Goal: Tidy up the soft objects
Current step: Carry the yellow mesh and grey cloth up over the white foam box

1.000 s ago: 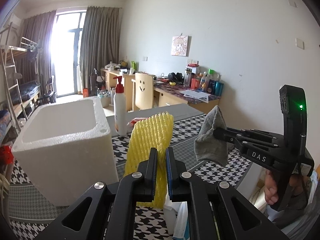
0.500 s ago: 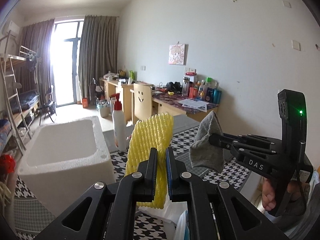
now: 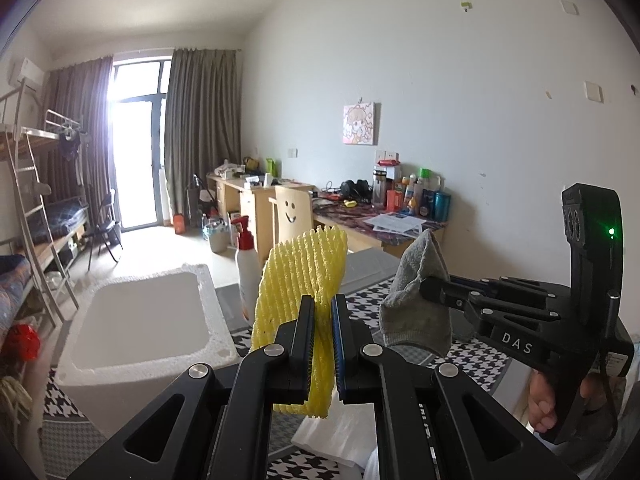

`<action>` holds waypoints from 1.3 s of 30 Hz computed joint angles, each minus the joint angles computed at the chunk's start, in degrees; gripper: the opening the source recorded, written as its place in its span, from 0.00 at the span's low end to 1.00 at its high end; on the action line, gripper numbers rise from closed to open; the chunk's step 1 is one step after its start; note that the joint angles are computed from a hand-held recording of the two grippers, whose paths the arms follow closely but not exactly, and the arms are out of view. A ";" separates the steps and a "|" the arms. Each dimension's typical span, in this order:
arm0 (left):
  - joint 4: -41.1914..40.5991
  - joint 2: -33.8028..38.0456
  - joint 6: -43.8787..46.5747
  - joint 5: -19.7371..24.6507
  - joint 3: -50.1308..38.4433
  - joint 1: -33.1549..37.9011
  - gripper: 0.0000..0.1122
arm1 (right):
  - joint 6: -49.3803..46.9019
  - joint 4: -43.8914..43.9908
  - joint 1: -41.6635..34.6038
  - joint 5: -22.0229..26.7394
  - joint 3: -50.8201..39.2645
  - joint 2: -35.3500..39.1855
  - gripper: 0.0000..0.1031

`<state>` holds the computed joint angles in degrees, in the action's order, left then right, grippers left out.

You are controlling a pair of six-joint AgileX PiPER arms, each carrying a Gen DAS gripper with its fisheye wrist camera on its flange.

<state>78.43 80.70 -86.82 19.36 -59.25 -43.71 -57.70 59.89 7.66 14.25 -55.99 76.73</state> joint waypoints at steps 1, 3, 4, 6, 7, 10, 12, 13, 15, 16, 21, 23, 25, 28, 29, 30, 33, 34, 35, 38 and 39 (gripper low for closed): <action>0.16 0.00 0.06 0.17 -0.14 0.04 0.08 | 0.04 -0.10 0.06 0.10 -0.45 0.31 0.14; 0.56 0.13 -0.08 0.57 -0.67 0.39 0.08 | 0.04 -0.10 0.31 0.14 -1.02 0.72 0.14; 0.55 0.18 -0.01 0.68 -0.83 0.54 0.08 | -0.61 0.65 0.38 0.51 -1.53 1.05 0.14; 0.87 0.06 -0.46 1.09 -1.00 0.95 0.08 | -1.22 1.56 0.72 0.68 -2.17 1.45 0.14; 0.32 0.31 0.18 1.38 -1.61 0.92 0.08 | -1.27 1.61 0.95 0.83 -2.51 1.61 0.14; 1.07 -0.02 -0.11 2.02 -1.96 1.09 0.08 | -2.93 3.20 0.97 1.48 -3.29 1.88 0.14; 1.40 0.01 -0.09 2.66 -2.18 0.99 0.08 | -4.40 4.71 0.89 1.94 -3.83 2.16 0.14; 1.72 -0.08 -0.34 3.04 -2.12 1.10 0.08 | -4.28 4.64 0.98 1.96 -4.11 2.33 0.14; 1.77 -0.09 -0.32 3.49 -2.09 1.43 0.08 | -2.98 3.29 1.54 1.80 -4.82 2.77 0.14; 1.31 0.36 -0.13 3.87 -2.67 1.67 0.08 | -2.67 2.86 1.77 1.79 -5.26 3.10 0.14; 2.67 -0.39 -1.87 5.97 -2.03 2.14 0.08 | 1.09 -1.03 3.24 1.71 -7.17 4.37 0.14; 2.57 -0.47 -1.83 6.39 -2.12 2.48 0.08 | 1.71 -1.63 3.51 2.18 -7.96 4.89 0.14; 2.40 -0.46 -1.59 6.82 -2.23 2.70 0.08 | 2.50 -2.36 4.08 2.22 -8.50 5.22 0.14; 3.32 -0.01 -2.75 9.21 -2.68 2.65 0.08 | 1.59 -1.26 4.61 2.44 -9.16 5.57 0.14; 3.23 0.08 -2.86 9.81 -2.87 2.59 0.08 | 1.20 -0.83 4.67 2.66 -9.47 5.81 0.14; 3.08 0.18 -2.80 10.41 -3.07 2.59 0.08 | 0.78 -0.48 4.51 3.16 -9.98 6.23 0.14; 2.60 0.47 -2.29 12.13 -3.55 2.71 0.08 | 2.03 -1.27 5.20 3.51 -11.58 7.51 0.14; 2.31 0.49 -2.01 12.01 -3.65 3.02 0.08 | 1.61 -0.77 5.27 4.05 -12.11 7.93 0.14; 2.07 0.43 -1.78 12.24 -3.66 3.28 0.08 | 1.75 -0.89 5.34 4.45 -12.50 8.18 0.14; 1.63 1.11 -1.46 12.91 -4.47 3.68 0.08 | 1.43 -0.73 5.79 4.95 -13.41 8.80 0.14; 1.54 1.44 -1.43 13.29 -4.84 3.58 0.08 | 1.39 -0.77 5.96 5.07 -13.60 8.94 0.14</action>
<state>79.96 82.14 -88.24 32.65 -64.08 -40.13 -56.31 59.11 13.62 19.32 -69.59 85.66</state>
